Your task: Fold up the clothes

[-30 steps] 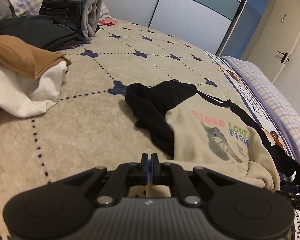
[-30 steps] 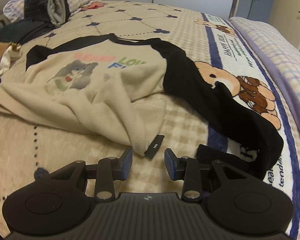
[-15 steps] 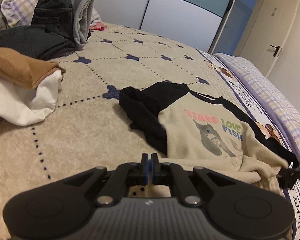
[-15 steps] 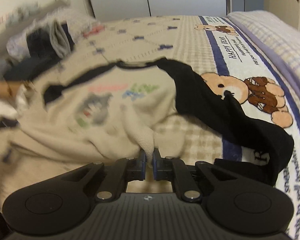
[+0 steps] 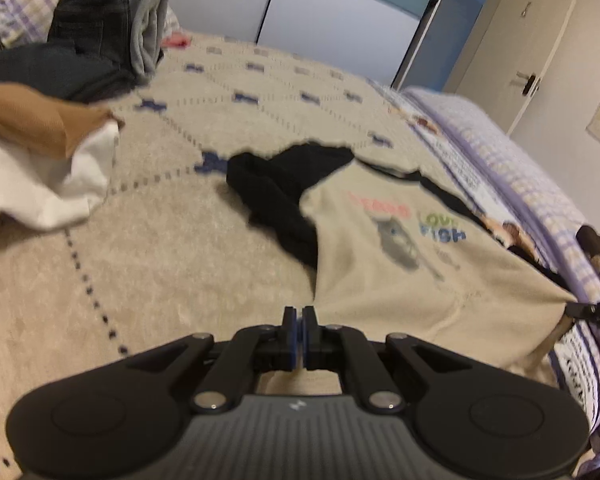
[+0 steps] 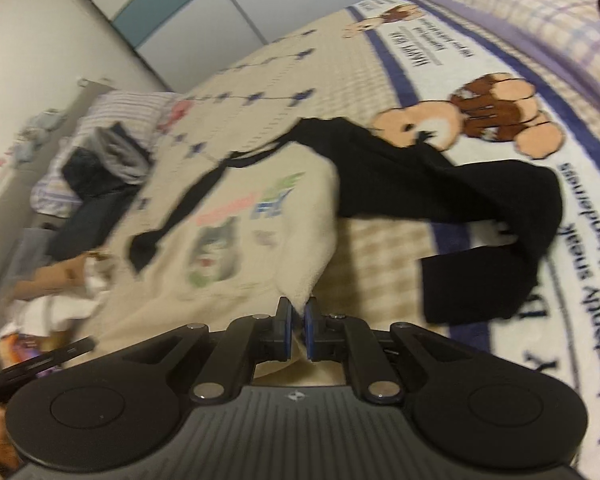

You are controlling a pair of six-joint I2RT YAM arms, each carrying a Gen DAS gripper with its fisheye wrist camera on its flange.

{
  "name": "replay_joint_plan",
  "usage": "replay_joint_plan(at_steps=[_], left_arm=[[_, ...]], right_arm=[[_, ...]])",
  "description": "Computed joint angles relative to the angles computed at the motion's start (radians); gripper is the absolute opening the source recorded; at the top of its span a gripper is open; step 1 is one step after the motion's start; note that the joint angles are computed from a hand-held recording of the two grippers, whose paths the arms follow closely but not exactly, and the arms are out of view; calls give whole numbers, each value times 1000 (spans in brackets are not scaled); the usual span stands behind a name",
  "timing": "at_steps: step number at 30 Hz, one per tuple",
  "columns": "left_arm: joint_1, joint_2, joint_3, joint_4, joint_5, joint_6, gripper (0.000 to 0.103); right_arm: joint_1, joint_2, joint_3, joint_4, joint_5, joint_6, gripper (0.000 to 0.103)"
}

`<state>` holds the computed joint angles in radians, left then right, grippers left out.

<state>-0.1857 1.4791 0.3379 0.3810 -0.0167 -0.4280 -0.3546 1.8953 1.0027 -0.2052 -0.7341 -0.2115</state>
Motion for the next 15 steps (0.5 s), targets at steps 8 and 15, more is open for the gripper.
replay_joint_plan(at_steps=[8, 15], left_arm=[[21, 101, 13, 54, 46, -5, 9], [120, 9, -77, 78, 176, 61, 30]], right_arm=[[59, 121, 6, 188, 137, 102, 12], [-16, 90, -31, 172, 85, 45, 30]])
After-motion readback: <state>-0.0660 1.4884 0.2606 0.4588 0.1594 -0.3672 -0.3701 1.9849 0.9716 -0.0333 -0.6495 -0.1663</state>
